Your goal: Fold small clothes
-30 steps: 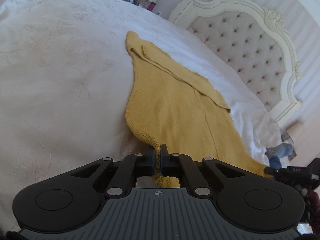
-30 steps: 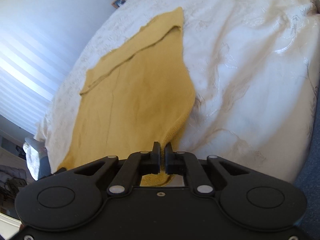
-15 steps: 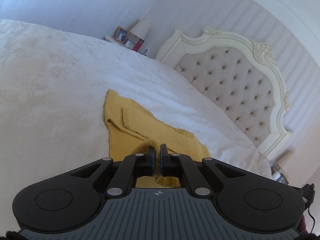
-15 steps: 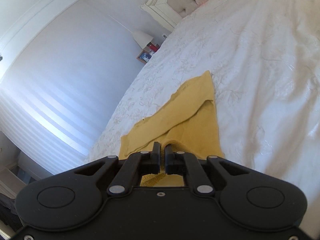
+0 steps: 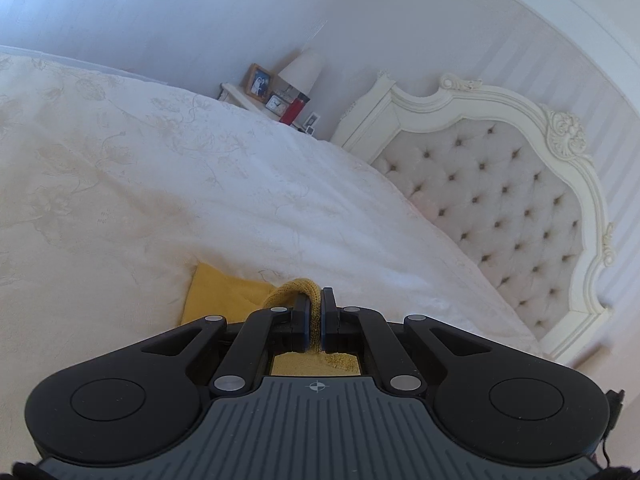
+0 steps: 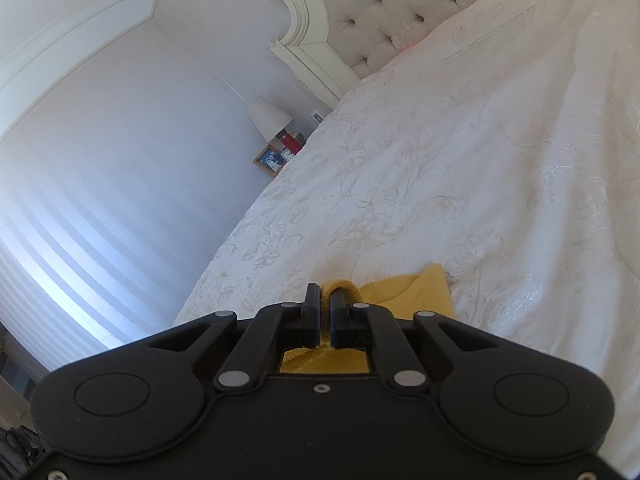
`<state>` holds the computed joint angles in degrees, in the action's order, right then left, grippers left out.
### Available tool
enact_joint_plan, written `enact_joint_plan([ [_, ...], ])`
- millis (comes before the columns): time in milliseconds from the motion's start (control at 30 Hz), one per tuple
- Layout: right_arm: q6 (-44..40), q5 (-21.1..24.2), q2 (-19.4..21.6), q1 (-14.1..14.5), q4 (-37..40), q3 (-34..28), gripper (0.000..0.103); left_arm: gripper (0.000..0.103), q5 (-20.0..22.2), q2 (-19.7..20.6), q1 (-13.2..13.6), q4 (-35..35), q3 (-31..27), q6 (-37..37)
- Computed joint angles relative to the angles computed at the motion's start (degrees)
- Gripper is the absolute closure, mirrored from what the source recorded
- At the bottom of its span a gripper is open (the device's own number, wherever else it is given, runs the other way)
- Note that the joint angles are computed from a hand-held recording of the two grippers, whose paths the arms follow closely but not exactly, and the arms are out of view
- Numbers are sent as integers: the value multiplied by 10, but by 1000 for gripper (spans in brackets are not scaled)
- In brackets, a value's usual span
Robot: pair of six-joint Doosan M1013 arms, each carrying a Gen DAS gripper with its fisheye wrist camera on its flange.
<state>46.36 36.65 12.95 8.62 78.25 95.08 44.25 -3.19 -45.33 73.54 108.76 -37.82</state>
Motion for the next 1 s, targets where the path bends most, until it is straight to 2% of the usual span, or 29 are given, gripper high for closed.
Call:
enact_joint_plan([
  [100, 47, -15, 25, 12, -62, -26, 92, 99, -11, 17, 23, -26, -9, 20],
  [233, 95, -23, 53, 21, -107, -48, 92, 99, -18, 35, 46, -70, -15, 48],
  [433, 141, -39, 78, 34, -165, -69, 91, 97, -13, 51, 67, -130, -21, 83],
  [500, 156, -47, 83, 37, -189, -73, 85, 96, -9, 55, 72, -143, -24, 88],
  [567, 164, -60, 84, 39, -194, -73, 84, 92, -9, 55, 76, -156, -27, 102],
  [600, 162, -67, 84, 38, -189, -72, 83, 88, -2, 56, 76, -160, -30, 112],
  [633, 165, -79, 82, 39, -191, -69, 83, 78, 22, 61, 75, -153, -40, 126],
  [700, 150, -105, 77, 37, -178, -63, 81, 74, 59, 63, 67, -120, -46, 135],
  [767, 142, -128, 70, 37, -176, -58, 58, 69, 87, 62, 60, -111, -55, 156],
  [800, 128, -138, 65, 38, -172, -54, 54, 69, 93, 60, 56, -109, -58, 170],
  [933, 46, -153, 40, 47, -172, -35, 53, 61, 111, 68, 29, -108, -79, 262],
  [1000, 9, -146, 30, 55, -181, -26, 53, 56, 101, 74, 18, -116, -84, 299],
])
